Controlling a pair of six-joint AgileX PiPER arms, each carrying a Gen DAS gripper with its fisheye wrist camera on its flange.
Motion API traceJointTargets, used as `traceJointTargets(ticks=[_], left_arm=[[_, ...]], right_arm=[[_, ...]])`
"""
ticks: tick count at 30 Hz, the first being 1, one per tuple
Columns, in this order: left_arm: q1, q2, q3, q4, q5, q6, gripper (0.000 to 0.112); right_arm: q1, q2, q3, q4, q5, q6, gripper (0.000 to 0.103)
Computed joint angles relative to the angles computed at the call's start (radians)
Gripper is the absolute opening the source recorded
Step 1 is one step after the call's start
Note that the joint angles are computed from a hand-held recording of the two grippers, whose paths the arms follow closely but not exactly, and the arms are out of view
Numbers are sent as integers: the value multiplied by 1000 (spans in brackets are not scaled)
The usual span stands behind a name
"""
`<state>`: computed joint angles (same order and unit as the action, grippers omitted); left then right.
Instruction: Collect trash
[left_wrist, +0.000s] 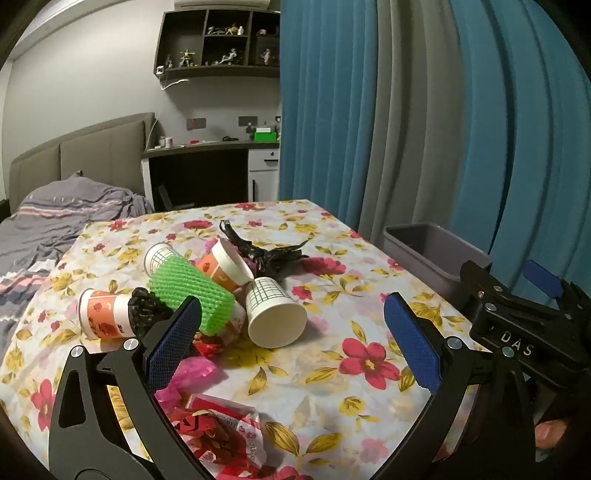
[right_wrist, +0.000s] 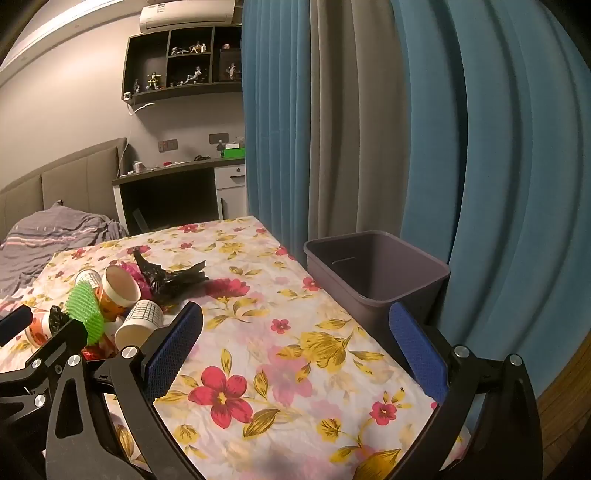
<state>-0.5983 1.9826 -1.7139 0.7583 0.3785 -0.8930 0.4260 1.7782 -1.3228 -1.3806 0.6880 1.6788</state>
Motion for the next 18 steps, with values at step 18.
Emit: traceJointTargets(ticks=[18], left_arm=[[-3,3,9,23,-10,-28,98]], right_arm=[[4,0,2,-2,3,5,98]])
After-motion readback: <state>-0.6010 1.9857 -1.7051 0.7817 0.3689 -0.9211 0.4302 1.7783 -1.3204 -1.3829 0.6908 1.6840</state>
